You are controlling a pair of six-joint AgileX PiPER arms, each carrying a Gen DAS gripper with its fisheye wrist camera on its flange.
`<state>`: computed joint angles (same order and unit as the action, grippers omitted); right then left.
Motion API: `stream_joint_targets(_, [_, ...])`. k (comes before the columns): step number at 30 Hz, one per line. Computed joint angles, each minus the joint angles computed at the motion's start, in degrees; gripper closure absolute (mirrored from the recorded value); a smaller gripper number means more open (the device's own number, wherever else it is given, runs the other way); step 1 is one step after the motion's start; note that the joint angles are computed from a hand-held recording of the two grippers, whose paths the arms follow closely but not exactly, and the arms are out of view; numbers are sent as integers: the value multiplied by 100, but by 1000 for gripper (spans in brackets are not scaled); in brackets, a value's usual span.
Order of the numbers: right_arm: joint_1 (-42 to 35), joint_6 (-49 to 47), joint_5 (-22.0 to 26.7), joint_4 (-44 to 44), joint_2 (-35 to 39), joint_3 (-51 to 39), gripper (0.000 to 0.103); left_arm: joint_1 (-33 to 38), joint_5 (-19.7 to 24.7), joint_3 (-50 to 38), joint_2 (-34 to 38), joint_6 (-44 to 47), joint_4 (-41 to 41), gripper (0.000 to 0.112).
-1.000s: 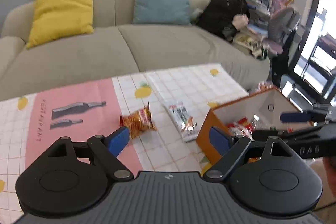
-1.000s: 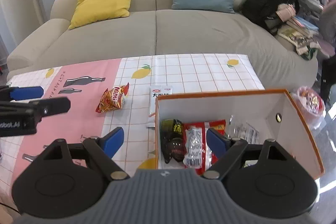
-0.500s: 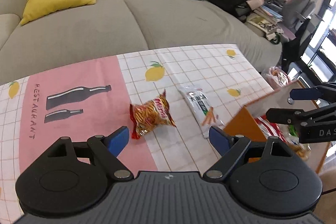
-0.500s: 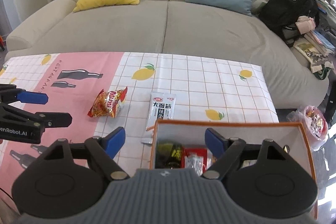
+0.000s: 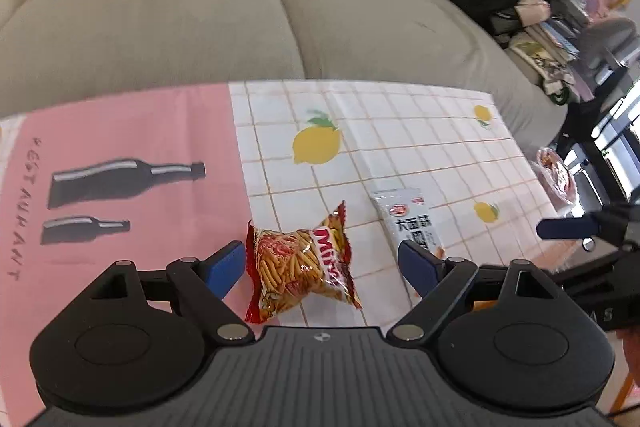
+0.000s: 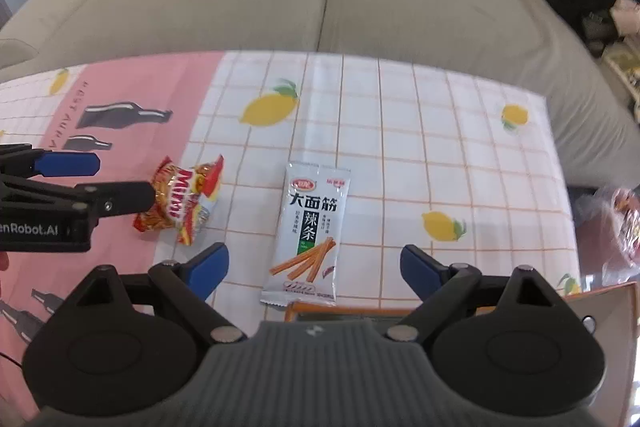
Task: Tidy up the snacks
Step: 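Move both tools back over the red chip bag and white spicy-strip pack, then grasp the red chip bag with left tool while right tool grasps the white spicy-strip pack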
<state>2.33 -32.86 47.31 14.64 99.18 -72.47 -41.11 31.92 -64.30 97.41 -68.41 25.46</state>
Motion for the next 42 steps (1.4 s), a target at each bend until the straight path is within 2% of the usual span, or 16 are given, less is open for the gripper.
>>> stream_joint_targets(7, [157,513,481,-411,941,-839,13,496,-398,-139,609,1003,-1130,12])
stream_joint_targets(10, [214,783,801,-540,1332,-1288,13,612,-452,-205,790,1200,-1362,12])
stream_joint_targets(12, [263,888,939,-602,1532,-1502,13,673,-499,-207,858,1295,-1491,17])
stream_joint_targets(15, [371,1117,1050,-812,1744,-1705,13,737,-730,-95,871,1336,-1605,19])
stream_joint_targets(20, [462,1443,1250,-891,2010,-1981,15,741,-924,49,810,1327,-1559,30])
stream_joint_targets(24, [593,1843,1496,-1076,2222,-2250,21,855,-1059,231,678,1644,-1974,37])
stream_joint_targets(26, [631,2016,1713,-1118,2343,-2436,24,945,-1185,353,565,1993,-2385,49])
stream_joint_targets(27, [623,2101,1813,-1085,2377,-2513,24,996,-1162,380,510,2170,-2617,50])
stream_joint_targets(33, [688,2525,2060,-874,2418,-2753,25,1121,-827,628,192,2335,-2785,52])
stream_joint_targets(36, [830,2755,2066,-948,2464,-2829,25,1133,-539,852,-81,2215,-2569,52])
stream_joint_targets(42, [1124,3546,2158,-1178,2764,-3046,25,1167,-365,1479,-702,2020,-2496,52])
